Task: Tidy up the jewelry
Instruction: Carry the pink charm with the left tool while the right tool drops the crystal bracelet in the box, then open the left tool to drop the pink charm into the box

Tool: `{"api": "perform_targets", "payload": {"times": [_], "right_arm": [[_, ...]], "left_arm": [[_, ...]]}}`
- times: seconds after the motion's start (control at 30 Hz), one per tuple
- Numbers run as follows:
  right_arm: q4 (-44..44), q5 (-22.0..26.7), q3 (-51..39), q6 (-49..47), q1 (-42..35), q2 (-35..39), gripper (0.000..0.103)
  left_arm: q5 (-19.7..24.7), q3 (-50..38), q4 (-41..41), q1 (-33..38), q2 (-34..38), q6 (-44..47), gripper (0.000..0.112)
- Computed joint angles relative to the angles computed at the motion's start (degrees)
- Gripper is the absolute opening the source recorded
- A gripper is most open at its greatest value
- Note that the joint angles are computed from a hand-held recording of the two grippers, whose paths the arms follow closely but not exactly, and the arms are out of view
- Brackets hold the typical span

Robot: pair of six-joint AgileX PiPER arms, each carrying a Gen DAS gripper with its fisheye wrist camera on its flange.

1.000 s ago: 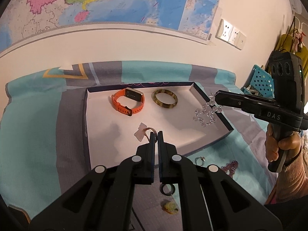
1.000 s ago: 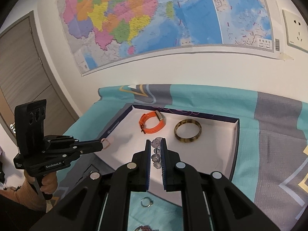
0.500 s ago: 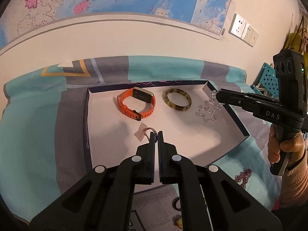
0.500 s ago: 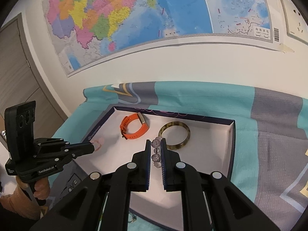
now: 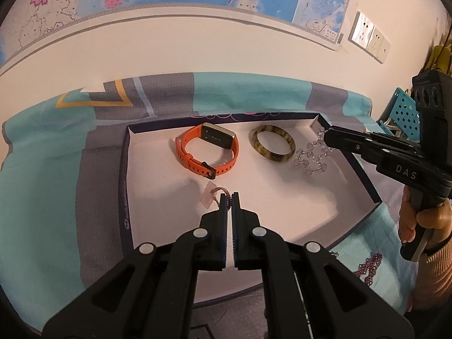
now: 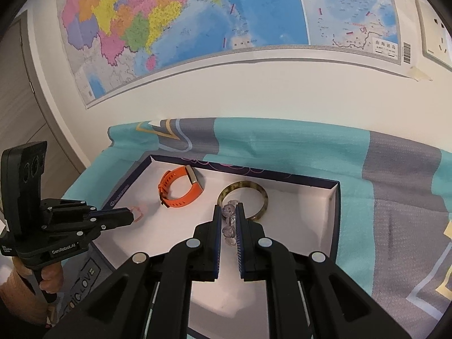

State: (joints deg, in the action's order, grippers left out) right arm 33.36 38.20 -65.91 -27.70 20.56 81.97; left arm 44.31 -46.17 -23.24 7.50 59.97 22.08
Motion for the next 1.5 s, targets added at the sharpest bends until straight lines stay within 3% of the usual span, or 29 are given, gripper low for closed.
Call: {"api": "perform_targets", "payload": {"times": [0.47,0.8,0.9,1.13,1.5], "right_arm": [[-3.4,-1.5,-0.9,1.7,6.8,3.7,0.008],[-0.1,0.9,-2.5,-0.4,6.3,6.9,0.013],[3.5,2.4,-1.9,-3.0,4.2,5.5,0.018],[10.6,6.9,-0.4,-8.3,-2.9,2.1,0.019],[4.7,6.9,1.4,-6.3,0.9,3.3,0.02]], "left_arm": [[-2.1,-1.4,3.6,-3.1,4.0,-4.1,0.003],[-3.3,-2.0,5.7,-5.6,5.7,-6.4,0.003],[-3.5,-1.7,6.0,-5.9,5.2,-6.6,0.004],[-3.0,-0.7,4.5,-3.8,2.1,-4.4,0.009],[-0.9,2.3,4.7,-2.2,-2.9,-2.4,0.021]]}}
